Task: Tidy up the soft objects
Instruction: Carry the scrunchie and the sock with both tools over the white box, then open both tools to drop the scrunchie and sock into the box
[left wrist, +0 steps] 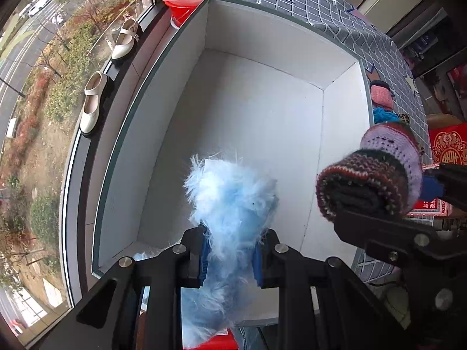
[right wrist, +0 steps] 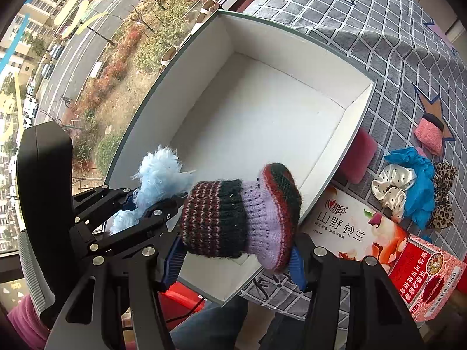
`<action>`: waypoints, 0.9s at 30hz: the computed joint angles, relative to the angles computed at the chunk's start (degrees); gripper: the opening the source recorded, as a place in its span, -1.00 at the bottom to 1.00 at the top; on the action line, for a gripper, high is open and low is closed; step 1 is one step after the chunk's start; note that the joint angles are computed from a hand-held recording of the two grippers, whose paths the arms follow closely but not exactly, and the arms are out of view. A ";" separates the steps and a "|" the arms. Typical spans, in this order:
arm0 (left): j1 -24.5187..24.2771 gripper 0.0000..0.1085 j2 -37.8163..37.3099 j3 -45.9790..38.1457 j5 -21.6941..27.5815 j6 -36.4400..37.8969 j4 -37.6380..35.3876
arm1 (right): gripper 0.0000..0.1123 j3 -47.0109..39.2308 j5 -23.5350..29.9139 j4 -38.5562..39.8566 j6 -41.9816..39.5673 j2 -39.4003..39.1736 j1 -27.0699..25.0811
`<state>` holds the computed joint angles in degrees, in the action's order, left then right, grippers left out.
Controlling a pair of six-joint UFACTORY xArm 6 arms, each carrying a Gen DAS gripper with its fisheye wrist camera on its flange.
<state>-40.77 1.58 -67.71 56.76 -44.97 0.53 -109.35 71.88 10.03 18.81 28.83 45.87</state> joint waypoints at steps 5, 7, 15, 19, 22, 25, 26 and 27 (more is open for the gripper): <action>-1.02 -0.52 -0.53 0.42 -0.17 -1.27 0.36 | 0.06 0.41 -0.07 0.68 -0.44 0.14 0.10; -1.08 -0.52 -0.63 0.58 -0.31 -1.39 0.29 | 0.06 -0.05 0.19 0.68 -0.59 0.52 0.16; -0.91 -0.52 -0.65 0.03 0.09 -1.58 1.30 | 0.06 -3.66 1.70 0.43 -0.72 2.84 -0.23; -1.18 -0.52 -0.49 -0.18 0.38 -1.53 1.45 | 0.06 -2.27 0.66 0.45 -0.50 1.87 -0.14; -1.27 -0.49 -0.56 -0.03 0.01 -1.53 1.37 | 0.06 -0.58 0.16 0.56 -0.34 0.79 -0.01; -1.78 -0.16 -0.57 -0.37 0.41 -2.39 3.19 | 0.06 -0.18 0.10 0.58 -0.52 0.48 0.07; -1.97 0.12 -0.44 -0.66 0.79 -2.45 3.66 | 0.07 0.06 -0.17 0.70 -0.78 0.31 0.06; -1.98 0.38 -0.56 -0.45 0.53 -2.58 3.65 | 0.14 0.47 -0.66 1.05 -1.20 0.05 -0.01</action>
